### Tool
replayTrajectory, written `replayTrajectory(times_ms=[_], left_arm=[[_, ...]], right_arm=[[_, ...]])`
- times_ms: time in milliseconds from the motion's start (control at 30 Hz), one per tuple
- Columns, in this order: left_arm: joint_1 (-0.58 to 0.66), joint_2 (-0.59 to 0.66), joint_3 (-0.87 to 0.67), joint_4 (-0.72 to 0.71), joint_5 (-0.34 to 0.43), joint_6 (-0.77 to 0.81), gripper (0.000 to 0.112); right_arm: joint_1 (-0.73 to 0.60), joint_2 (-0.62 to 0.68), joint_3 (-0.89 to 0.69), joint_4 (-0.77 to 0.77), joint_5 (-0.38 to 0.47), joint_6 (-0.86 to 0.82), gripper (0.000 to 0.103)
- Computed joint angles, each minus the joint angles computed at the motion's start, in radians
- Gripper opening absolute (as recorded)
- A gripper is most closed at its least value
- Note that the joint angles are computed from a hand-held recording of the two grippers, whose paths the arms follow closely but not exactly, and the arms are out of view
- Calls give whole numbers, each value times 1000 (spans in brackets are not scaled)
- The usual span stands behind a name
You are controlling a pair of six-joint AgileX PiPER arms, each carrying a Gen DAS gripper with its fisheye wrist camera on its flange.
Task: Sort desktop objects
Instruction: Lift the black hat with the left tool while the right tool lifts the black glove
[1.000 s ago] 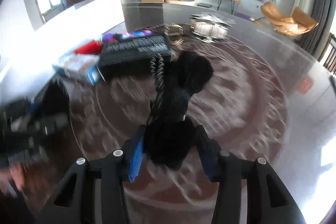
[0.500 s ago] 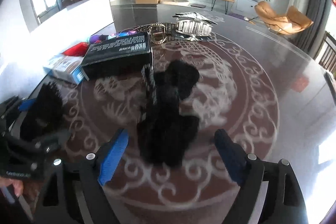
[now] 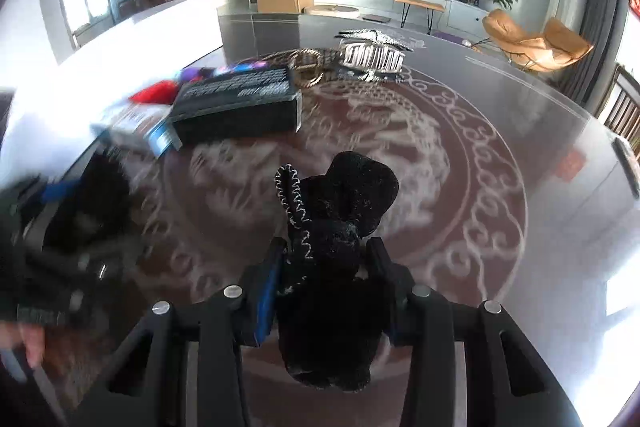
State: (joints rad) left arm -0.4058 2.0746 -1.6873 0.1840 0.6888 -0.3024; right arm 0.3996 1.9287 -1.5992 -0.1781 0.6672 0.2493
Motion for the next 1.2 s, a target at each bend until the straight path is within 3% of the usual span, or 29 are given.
replayTrajectory(times_ms=[67, 133, 200, 300, 433, 1033, 1133, 1200], left_arm=[[1, 0, -1, -1, 1, 2, 103], [1, -2, 3, -7, -3, 5, 103], [2, 0, 3, -7, -6, 7, 103], [0, 0, 8, -6, -9, 4, 103], [1, -1, 4, -9, -6, 8, 103], [-6, -4, 8, 2, -6, -6, 103], [-9, 1, -17, -12, 40, 7, 103], [-13, 15, -62, -36, 110, 29, 103]], right_arm=[[14, -24, 37, -27, -6, 55, 47], [31, -24, 36, -57, 10, 91, 65], [44, -17, 30, -120, 34, 165, 76], [14, -19, 34, -45, 26, 123, 86], [23, 17, -24, -23, 82, 75, 103], [19, 3, -3, -23, 74, 71, 103], [19, 2, 0, -24, 72, 71, 103], [18, 2, 1, -23, 71, 70, 103]])
